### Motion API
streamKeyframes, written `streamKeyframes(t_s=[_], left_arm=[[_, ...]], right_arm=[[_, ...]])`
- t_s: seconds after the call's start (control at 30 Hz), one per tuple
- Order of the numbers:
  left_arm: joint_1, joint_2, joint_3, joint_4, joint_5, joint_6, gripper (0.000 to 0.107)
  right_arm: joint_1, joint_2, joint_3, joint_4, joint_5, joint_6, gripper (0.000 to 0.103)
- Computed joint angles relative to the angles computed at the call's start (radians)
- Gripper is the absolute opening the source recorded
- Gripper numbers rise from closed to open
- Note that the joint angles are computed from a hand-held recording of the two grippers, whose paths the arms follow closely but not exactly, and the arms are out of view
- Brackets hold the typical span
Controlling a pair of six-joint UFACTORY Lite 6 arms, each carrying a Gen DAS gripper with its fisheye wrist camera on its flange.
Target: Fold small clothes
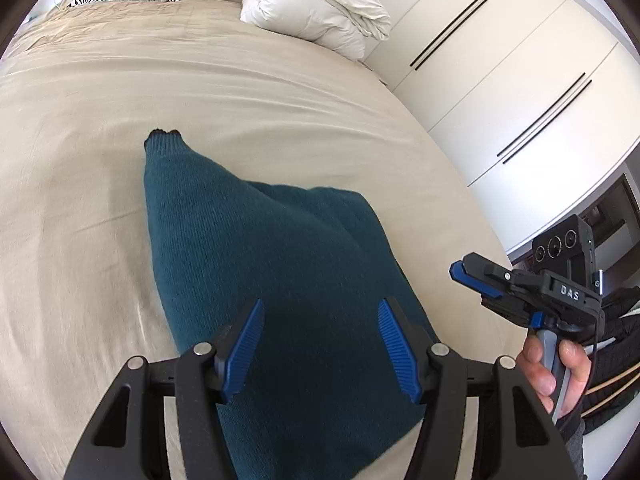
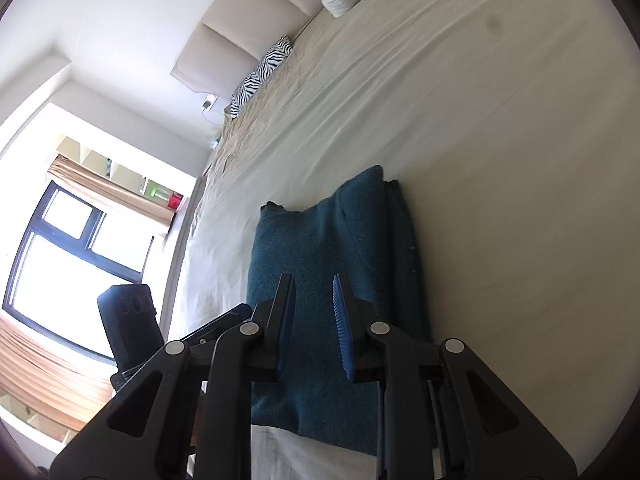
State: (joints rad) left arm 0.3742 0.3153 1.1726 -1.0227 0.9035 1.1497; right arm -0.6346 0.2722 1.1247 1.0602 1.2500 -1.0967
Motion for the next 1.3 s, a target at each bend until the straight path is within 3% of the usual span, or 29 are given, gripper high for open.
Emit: streamKeyframes(t_s=[0.17,0.2,0.3,0.5,0.63,0.73,0.83,0.9,1.03,1.07,1.1,1.17,1.23,1.3], left_arm=[[-0.117,0.262,0.277,0.116,-0.076,-0.170,0.062],[-0.131,0.301,0.307,0.145,-0.096,-0.186,0.062],[-0.146,0.331,0.285,0.126,-0.162,-0.126,0.061],[-0.206,0.304,0.227,0.108,-0.256,-0.108,0.063],[-0.165,0.236,0.193,0.093,-0.209,-0.115,0.061],[-0.107,0.133,0.070,-0.017,-0.165,0.001,0.061],[-0.162,0.127,-0.013,-0.034,-0.290,0.094,0.060],[-0.191,0.124,-0.054,-0.114,-0.357,0.205,0.061],[-0.205,0.084,-0.056,-0.076,-0.357,0.156,0.063],[-0.193,0.059,-0.068,-0.089,-0.341,0.164,0.063],[-0.172,0.026,-0.090,-0.098,-0.325,0.165,0.063],[-0.098,-0.055,-0.159,-0.166,-0.268,0.224,0.065],[-0.002,-0.098,-0.213,-0.230,-0.191,0.285,0.077],[0.054,-0.064,-0.204,-0.196,-0.149,0.260,0.078]], right_arm=[[0.258,0.242,0.247,0.048,-0.060,0.157,0.019],[0.290,0.276,0.273,0.041,-0.114,0.187,0.019],[0.374,0.396,0.362,-0.036,-0.277,0.251,0.018],[0.319,0.500,0.356,0.115,-0.241,0.112,0.005],[0.323,0.391,0.276,0.115,-0.259,0.124,0.011],[0.280,0.265,0.133,0.183,-0.159,0.010,0.011],[0.294,0.224,0.041,0.136,-0.236,-0.023,0.022],[0.283,0.265,0.001,0.192,-0.253,-0.141,0.021],[0.274,0.199,-0.039,0.197,-0.248,-0.112,0.023],[0.264,0.153,-0.062,0.188,-0.246,-0.104,0.030],[0.245,0.101,-0.098,0.196,-0.234,-0.120,0.050],[0.182,0.001,-0.171,0.225,-0.208,-0.157,0.077],[0.146,-0.031,-0.167,0.218,-0.213,-0.158,0.078],[0.143,0.004,-0.105,0.143,-0.229,-0.091,0.078]])
